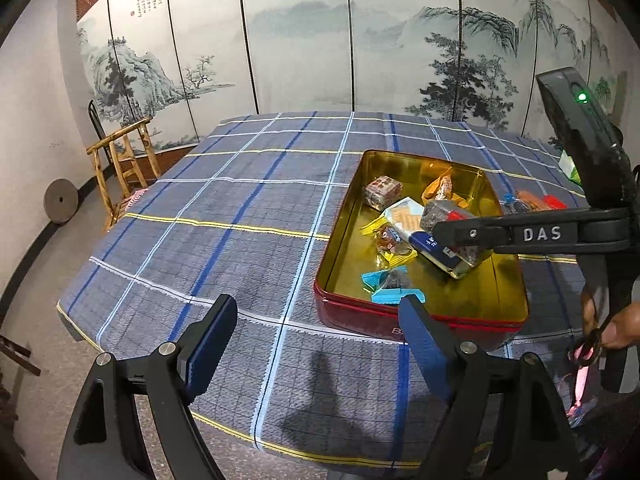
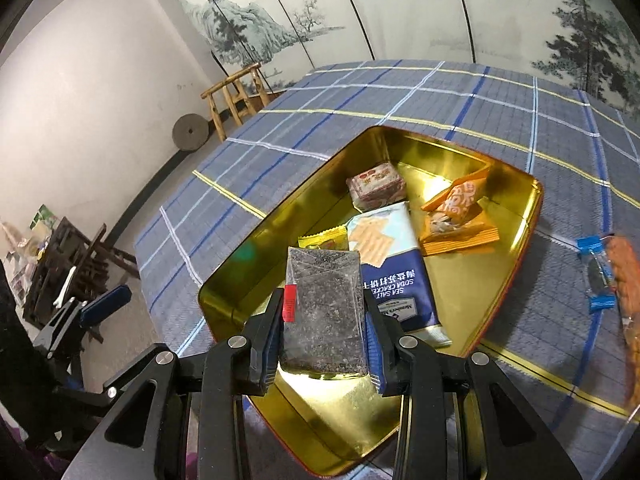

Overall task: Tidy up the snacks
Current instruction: 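Carry the grey packet over the gold tin with the right gripper, then lower the grey packet into the tin and open the right gripper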

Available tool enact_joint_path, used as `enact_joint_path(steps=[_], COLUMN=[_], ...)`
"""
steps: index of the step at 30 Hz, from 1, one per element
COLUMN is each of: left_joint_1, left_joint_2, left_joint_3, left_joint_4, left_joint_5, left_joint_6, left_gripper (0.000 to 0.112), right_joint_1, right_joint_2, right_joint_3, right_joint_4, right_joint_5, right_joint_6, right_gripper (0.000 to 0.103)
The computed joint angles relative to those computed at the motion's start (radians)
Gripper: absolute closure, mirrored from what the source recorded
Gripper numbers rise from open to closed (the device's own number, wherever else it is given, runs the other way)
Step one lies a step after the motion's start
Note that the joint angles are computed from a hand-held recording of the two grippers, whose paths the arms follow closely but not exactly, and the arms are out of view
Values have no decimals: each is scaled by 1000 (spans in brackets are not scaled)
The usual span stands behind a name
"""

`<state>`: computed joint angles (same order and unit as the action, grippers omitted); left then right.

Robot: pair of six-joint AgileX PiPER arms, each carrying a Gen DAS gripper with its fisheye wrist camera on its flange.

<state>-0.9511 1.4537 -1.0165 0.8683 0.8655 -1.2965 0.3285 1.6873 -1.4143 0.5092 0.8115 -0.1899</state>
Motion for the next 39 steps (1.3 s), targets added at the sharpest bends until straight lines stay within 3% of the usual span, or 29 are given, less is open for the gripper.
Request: enact_joint_path(steps=[26, 33, 39], left_joint_1=[7, -25, -59], left_joint_2=[6, 12, 32], left_joint_3=[15, 1, -37], left_joint_4=[17, 41, 51], left_joint_5=[-5, 34, 72], left_joint_6=[-3, -16, -10], left_gripper=[30, 30, 29], right_joint_1=[33, 16, -28], right_joint_2=[13, -54, -193], right_joint_3=[-2, 82, 225], right_joint_4=[-38, 31, 82], right_joint_5=[-15, -56, -108], right_joint_6=[42, -17, -99], right_gripper=[66, 65, 64])
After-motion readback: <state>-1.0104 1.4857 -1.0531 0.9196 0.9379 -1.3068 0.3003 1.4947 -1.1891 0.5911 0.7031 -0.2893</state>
